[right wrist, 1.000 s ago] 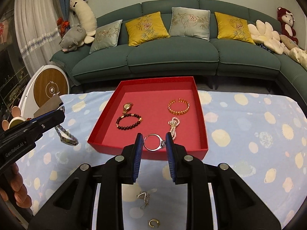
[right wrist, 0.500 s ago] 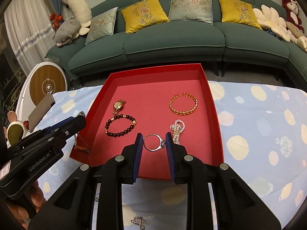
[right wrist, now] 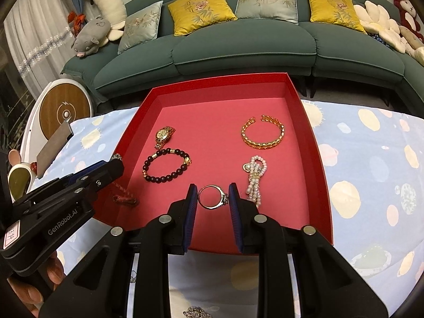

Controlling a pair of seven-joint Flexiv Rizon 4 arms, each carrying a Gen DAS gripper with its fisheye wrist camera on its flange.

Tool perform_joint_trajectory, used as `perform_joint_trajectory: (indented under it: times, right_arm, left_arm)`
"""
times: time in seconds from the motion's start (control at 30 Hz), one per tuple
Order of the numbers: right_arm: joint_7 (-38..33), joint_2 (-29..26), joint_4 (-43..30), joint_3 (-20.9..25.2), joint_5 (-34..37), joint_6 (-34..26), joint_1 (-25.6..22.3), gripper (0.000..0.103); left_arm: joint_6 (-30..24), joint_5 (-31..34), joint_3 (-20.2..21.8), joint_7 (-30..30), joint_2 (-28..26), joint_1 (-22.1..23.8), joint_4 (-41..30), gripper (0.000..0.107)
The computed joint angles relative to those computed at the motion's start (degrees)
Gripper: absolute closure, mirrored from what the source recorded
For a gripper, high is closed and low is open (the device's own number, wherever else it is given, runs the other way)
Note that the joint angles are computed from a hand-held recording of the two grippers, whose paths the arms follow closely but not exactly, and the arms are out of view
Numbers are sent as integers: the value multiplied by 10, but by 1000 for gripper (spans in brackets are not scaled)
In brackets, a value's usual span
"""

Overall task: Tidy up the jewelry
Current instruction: 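Open left gripper to drop the watch in the box while right releases the ring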

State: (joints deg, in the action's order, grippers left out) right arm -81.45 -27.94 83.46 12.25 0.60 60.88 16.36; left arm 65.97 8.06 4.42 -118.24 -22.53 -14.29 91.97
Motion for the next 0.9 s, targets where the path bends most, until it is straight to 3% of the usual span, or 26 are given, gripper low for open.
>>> perform_joint_trajectory:
  times: [0.27, 0.4, 0.5, 0.67, 0.9]
  right_arm:
    - [5, -2, 6, -6, -7, 7, 6, 78]
    - [19, 4, 17, -12, -16, 32, 7, 74]
    - [27, 12, 24, -9, -12, 49, 0, 71]
    - [36, 37, 35, 1, 9, 78, -16, 70]
    - [42, 105, 106, 3, 15, 105, -23, 70]
  left_arm:
    - [5, 25, 13, -24, 2, -10, -6, 82]
    - [0, 38, 20, -42, 8, -13, -7, 72]
    - [12, 42, 19, -52, 20, -8, 2, 70]
    - [41, 51, 21, -73, 51, -3, 27, 69]
    - [15, 114, 21, -106, 103, -9, 55, 68]
